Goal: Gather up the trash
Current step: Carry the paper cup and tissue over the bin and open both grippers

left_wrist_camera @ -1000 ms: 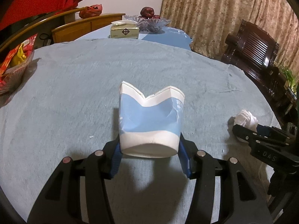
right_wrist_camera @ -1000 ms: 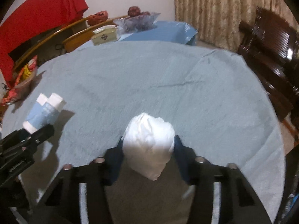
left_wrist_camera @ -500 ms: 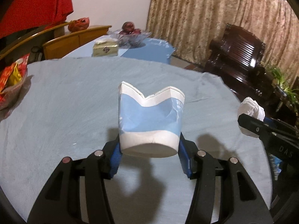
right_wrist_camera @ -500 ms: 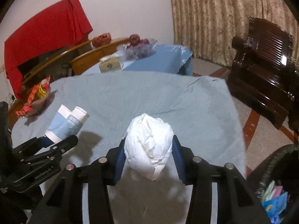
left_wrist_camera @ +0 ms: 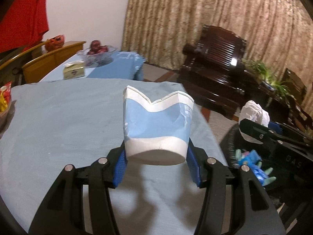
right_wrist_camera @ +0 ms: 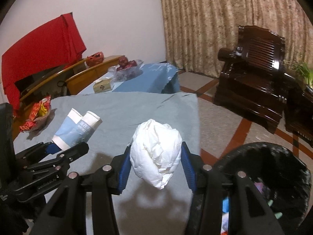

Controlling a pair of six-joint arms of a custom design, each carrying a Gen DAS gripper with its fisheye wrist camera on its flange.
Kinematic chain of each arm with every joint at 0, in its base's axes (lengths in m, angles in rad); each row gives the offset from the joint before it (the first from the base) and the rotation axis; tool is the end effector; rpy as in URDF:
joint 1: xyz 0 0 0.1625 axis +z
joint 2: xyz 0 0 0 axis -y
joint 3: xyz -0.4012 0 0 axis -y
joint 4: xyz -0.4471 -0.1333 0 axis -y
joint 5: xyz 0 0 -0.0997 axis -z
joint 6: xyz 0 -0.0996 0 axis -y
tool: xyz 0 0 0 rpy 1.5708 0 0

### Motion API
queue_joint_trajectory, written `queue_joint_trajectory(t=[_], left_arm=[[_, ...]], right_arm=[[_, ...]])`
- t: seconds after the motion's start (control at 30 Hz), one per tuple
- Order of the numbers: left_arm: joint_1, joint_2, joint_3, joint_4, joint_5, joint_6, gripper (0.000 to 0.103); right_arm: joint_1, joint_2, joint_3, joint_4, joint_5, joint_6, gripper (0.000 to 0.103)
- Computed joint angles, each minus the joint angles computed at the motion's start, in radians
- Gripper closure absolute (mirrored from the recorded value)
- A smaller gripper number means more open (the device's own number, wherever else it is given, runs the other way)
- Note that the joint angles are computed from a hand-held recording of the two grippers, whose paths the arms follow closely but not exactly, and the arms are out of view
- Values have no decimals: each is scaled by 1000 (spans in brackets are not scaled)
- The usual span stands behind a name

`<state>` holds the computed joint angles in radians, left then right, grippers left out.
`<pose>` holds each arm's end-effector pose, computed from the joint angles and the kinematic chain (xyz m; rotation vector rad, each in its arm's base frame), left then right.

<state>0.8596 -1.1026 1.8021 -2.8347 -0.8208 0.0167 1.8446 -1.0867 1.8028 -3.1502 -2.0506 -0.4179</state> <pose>-0.2695 -0.6210 0.2244 0.6090 2.3819 -0.9931 0.2614 -0.6079 0.2425 0.5613 -2.3583 1.0643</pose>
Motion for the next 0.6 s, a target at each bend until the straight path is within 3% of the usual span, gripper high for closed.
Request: queue_joint_trajectory(t=[0.6], left_arm=[[-130, 56, 19, 6, -89, 7, 51]], right_arm=[[-38, -263, 210, -108, -63, -23, 54]])
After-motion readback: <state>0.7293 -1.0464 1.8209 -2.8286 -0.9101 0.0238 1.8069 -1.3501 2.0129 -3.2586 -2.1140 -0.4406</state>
